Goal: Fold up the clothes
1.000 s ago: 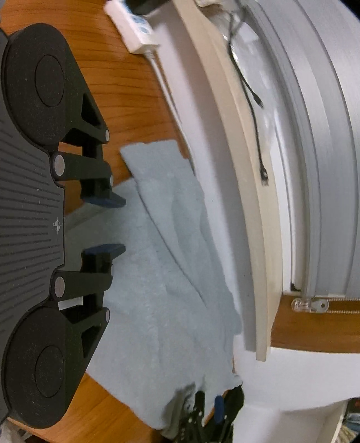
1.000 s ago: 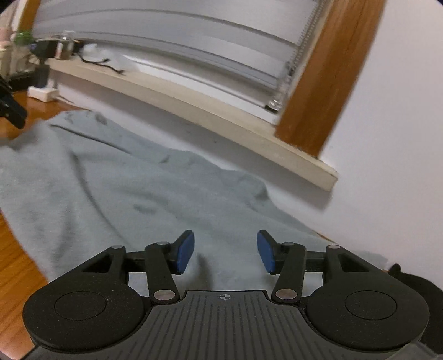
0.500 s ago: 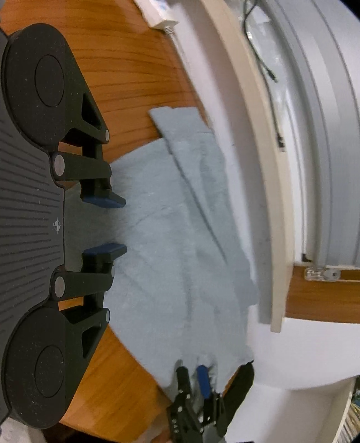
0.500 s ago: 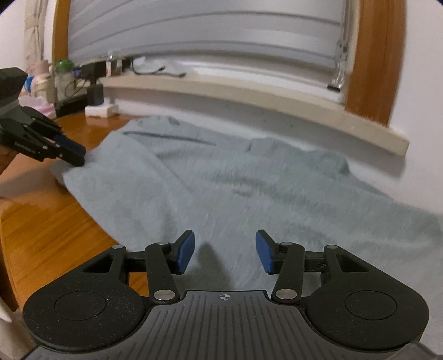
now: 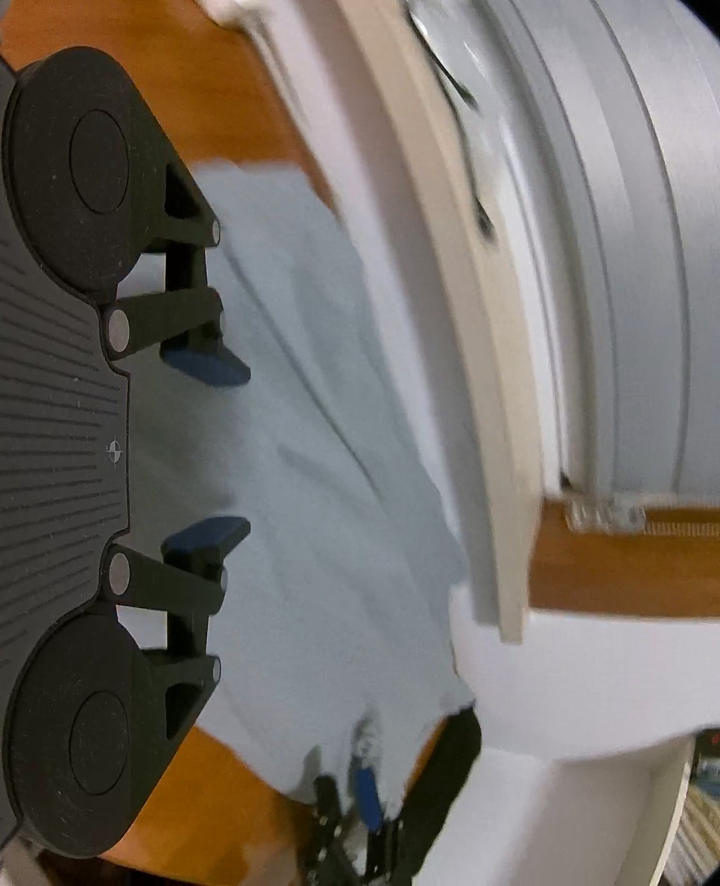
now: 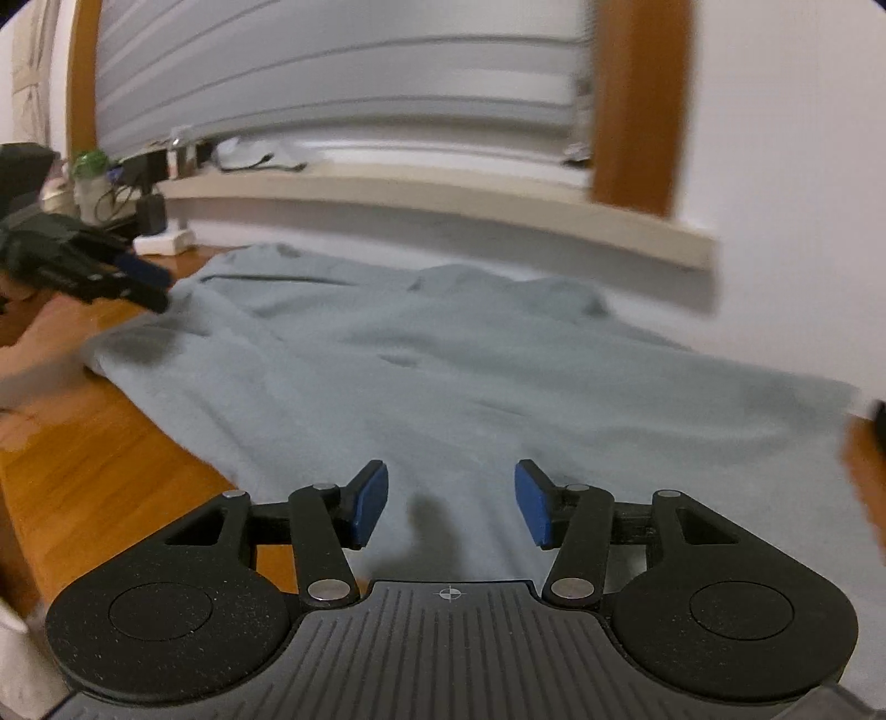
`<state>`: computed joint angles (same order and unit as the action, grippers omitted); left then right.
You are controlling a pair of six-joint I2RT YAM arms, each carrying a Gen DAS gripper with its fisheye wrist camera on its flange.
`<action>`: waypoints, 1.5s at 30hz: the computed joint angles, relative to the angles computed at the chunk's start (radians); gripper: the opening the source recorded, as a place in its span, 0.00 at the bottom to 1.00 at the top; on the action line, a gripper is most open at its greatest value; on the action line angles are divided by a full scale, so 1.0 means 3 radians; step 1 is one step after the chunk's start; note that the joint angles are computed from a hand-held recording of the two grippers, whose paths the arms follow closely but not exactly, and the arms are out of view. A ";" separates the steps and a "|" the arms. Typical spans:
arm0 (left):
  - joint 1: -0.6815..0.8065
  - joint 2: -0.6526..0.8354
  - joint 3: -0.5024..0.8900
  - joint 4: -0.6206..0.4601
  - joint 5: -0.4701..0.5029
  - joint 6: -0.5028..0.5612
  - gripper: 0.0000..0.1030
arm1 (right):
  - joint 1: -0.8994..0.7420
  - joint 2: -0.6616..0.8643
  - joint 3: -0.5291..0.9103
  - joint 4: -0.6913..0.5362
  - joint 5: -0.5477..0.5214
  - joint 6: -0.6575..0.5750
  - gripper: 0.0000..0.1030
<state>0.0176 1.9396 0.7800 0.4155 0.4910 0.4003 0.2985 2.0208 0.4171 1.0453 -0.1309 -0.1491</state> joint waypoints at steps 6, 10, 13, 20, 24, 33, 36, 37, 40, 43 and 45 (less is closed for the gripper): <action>-0.0500 0.0485 0.0629 0.0099 -0.0004 -0.0338 0.76 | -0.0950 -0.0364 -0.0771 0.0391 -0.0228 -0.0515 0.65; -0.0592 0.0843 0.1002 0.0110 0.0084 -0.0447 0.76 | -0.1591 -0.0306 -0.0987 0.0465 -0.0393 -0.0823 0.65; -0.0562 0.1099 0.1225 0.0097 0.0202 -0.0543 0.76 | -0.1941 -0.0138 -0.1033 0.0526 -0.0454 -0.0971 0.69; -0.0505 0.1309 0.1464 -0.0013 0.0383 -0.0752 0.76 | -0.2130 -0.0111 -0.0935 0.0163 -0.0573 -0.0769 0.70; -0.0501 0.1320 0.1505 -0.0084 0.0385 -0.0799 0.77 | -0.1942 -0.0158 -0.1004 0.0202 -0.0527 -0.0696 0.70; -0.0486 0.1153 0.1220 -0.0029 0.0291 -0.0589 0.77 | -0.1909 -0.0230 -0.1066 0.0199 -0.0412 -0.0718 0.48; -0.0446 0.1108 0.1106 0.0096 0.0365 -0.0605 0.77 | -0.2007 -0.0403 -0.1021 0.0037 -0.0338 -0.0786 0.16; -0.0439 0.1101 0.1086 0.0123 0.0383 -0.0613 0.77 | -0.2038 -0.0455 -0.1005 -0.0013 -0.0313 -0.0808 0.14; -0.0448 0.1090 0.1083 0.0113 0.0375 -0.0619 0.77 | -0.1808 -0.0910 -0.0858 -0.0308 0.0086 -0.0811 0.12; -0.0451 0.1096 0.1097 0.0104 0.0386 -0.0623 0.77 | -0.1556 -0.1258 -0.0622 -0.0548 0.0533 -0.0899 0.11; -0.0455 0.1099 0.1096 0.0111 0.0384 -0.0623 0.77 | -0.1277 -0.1315 -0.0300 -0.0711 0.0879 -0.1047 0.11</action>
